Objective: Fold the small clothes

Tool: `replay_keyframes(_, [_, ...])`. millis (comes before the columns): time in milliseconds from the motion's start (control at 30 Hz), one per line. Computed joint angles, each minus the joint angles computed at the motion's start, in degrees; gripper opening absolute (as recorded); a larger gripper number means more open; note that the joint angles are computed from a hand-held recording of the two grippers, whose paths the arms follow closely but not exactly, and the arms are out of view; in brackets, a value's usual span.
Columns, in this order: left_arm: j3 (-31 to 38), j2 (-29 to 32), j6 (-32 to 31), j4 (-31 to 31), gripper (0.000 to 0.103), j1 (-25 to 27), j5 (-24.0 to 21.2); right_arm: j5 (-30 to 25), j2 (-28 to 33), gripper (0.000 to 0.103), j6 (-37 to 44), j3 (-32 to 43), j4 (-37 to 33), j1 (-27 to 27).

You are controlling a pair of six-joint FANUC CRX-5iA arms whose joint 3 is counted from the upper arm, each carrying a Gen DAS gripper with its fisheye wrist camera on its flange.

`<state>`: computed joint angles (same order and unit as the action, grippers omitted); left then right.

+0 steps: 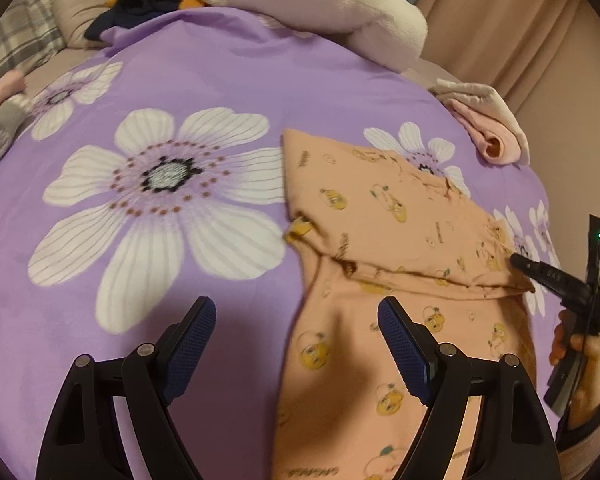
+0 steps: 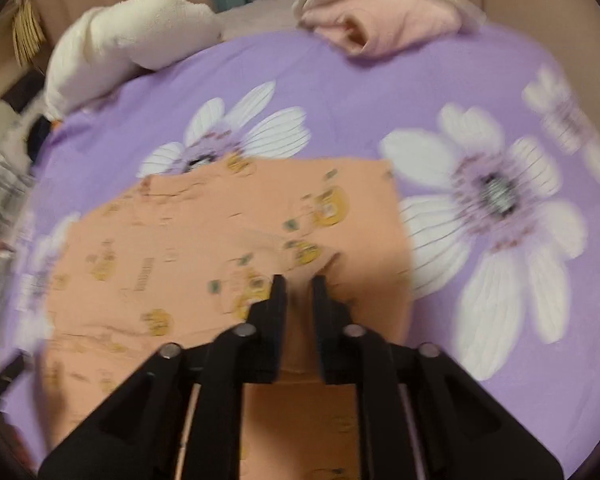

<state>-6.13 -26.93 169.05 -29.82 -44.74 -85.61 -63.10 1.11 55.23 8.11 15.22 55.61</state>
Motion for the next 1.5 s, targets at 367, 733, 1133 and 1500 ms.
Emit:
replay_keyframes(367, [-1.32, 3.56, -12.89, 7.70, 0.069, 12.28, 13.00, 1.26, -0.15, 0.014, 9.72, 0.70, -11.05, -0.44])
replay_keyframes(733, [-4.29, -1.59, -11.99, 12.56, 0.066, 10.84, 9.54, 0.38, -12.04, 0.054, 13.02, -3.76, -26.85, -7.47])
replay_keyframes(1133, [-11.55, -11.20, 6.72, 10.62, 0.072, -6.45, 11.32, -10.89, -22.89, 0.054, 15.93, -12.68, -43.72, -20.53])
replay_keyframes(1500, [-12.18, -9.00, 30.68, -2.69, 0.072, -29.44, 20.23, -16.56, -30.68, 0.054, 18.47, -17.94, -55.55, -22.81])
